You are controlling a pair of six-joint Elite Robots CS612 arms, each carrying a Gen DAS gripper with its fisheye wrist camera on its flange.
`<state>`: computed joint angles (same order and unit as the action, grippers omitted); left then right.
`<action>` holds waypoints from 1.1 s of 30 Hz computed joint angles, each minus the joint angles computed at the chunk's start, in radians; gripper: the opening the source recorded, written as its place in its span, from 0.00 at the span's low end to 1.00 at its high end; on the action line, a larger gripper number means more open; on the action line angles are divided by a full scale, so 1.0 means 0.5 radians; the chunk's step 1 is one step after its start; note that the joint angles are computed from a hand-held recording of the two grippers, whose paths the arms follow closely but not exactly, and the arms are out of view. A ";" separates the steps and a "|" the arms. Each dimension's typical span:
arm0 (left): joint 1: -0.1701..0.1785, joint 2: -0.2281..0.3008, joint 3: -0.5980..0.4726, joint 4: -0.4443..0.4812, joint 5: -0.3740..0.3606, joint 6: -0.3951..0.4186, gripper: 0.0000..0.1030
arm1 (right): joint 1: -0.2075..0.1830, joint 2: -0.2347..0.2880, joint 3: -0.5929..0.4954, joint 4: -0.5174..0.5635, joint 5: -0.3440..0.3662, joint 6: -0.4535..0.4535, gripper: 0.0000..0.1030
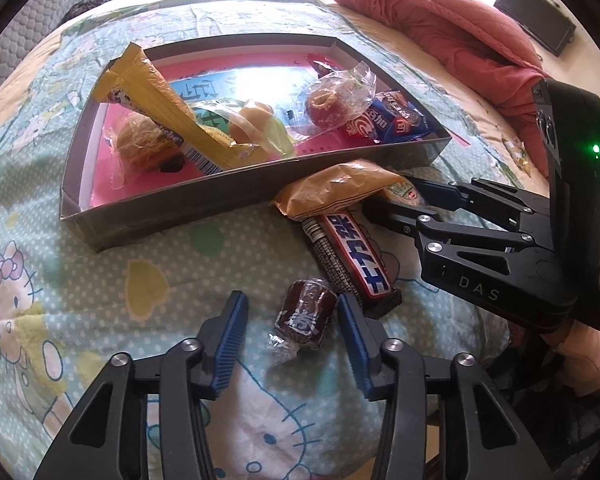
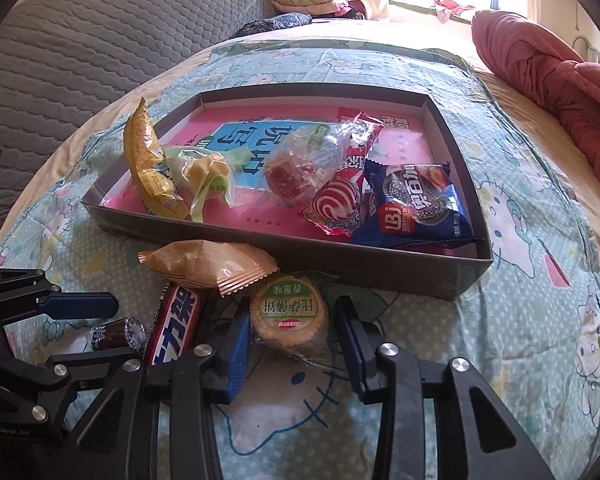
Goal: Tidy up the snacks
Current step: 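Grasp the small wrapped chocolate with left gripper while right gripper grasps the round cake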
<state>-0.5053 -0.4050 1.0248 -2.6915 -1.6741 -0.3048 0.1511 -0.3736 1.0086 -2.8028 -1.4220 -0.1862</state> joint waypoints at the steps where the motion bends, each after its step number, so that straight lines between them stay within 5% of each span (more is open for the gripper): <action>1: 0.000 0.002 -0.002 -0.003 -0.007 0.002 0.39 | 0.000 -0.003 0.004 -0.002 -0.003 -0.002 0.38; 5: -0.005 0.013 -0.019 0.009 -0.013 0.019 0.28 | -0.011 -0.018 0.023 0.011 0.026 0.019 0.37; 33: 0.020 -0.128 0.212 -0.268 0.121 -0.105 0.28 | -0.073 -0.140 0.209 -0.178 0.275 0.165 0.36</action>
<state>-0.4952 -0.4691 1.1307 -2.8254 -1.6138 -0.3572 0.1145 -0.4436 1.1130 -2.8918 -1.2843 -0.1036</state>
